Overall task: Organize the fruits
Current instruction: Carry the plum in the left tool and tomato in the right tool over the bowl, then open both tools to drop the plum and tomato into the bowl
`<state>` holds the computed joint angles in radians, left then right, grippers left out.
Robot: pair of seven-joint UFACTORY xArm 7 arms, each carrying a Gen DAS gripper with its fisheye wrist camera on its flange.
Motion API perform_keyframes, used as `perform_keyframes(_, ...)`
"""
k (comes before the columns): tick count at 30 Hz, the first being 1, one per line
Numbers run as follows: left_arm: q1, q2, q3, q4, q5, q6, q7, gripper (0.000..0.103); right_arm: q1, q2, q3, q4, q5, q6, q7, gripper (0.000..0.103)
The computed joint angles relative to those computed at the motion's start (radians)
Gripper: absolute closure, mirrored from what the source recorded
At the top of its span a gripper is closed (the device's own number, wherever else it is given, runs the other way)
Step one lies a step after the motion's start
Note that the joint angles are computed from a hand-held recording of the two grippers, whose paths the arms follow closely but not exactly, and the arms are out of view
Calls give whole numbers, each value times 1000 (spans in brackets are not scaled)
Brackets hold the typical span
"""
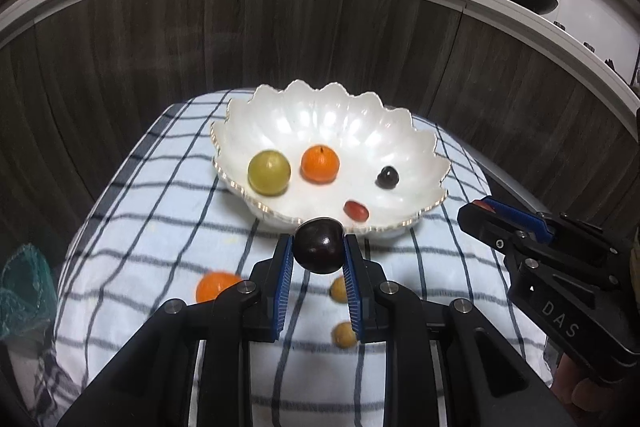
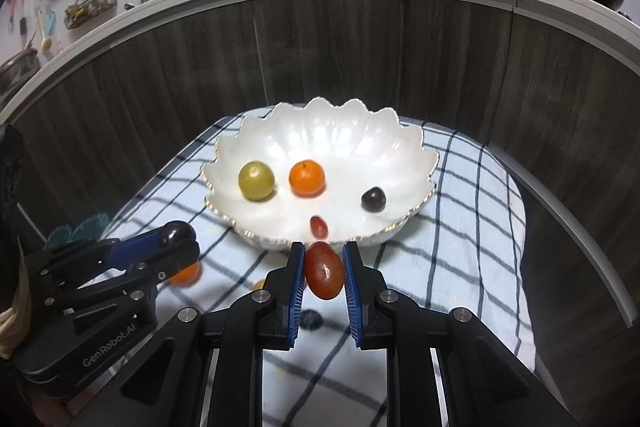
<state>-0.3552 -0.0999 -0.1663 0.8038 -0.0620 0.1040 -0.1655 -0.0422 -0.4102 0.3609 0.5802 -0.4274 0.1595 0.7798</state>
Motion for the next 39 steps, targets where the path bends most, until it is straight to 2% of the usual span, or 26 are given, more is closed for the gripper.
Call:
perform_keyframes(3, -45, 31, 36, 50, -133, 33, 142, 78, -35, 20, 18, 24, -22, -3, 24, 83)
perform_keyframes(6, -31, 53, 26, 82, -152, 35, 183, 78, -66, 47, 30, 51, -54, -2, 51, 83)
perform_keyframes(10, -19, 94, 16, 137, -238, 51, 294, 78, -91, 88, 39, 90, -109, 10, 100, 83)
perform_keyframes(12, -7, 119, 7, 167, -257, 61, 330, 78, -96, 116, 37, 115, -145, 20, 127, 83)
perform_keyframes(14, 11, 147, -9, 201, -344, 65, 419, 78, -93, 144, 27, 141, -186, 30, 158, 83)
perform_keyframes(18, 42, 191, -33, 251, -378, 63, 495, 78, -81, 194, 9, 194, -265, 62, 226, 83)
perform_keyframes(23, 71, 242, -51, 318, -367, 102, 528, 78, -47, 244, -28, 249, -337, 101, 290, 83)
perform_keyframes(28, 79, 292, -50, 377, -318, 156, 512, 78, 6, 282, -81, 281, -368, 124, 319, 83)
perform_keyframes(39, 98, 340, -60, 417, -276, 205, 469, 77, 141, 349, -207, 315, -324, 175, 295, 82)
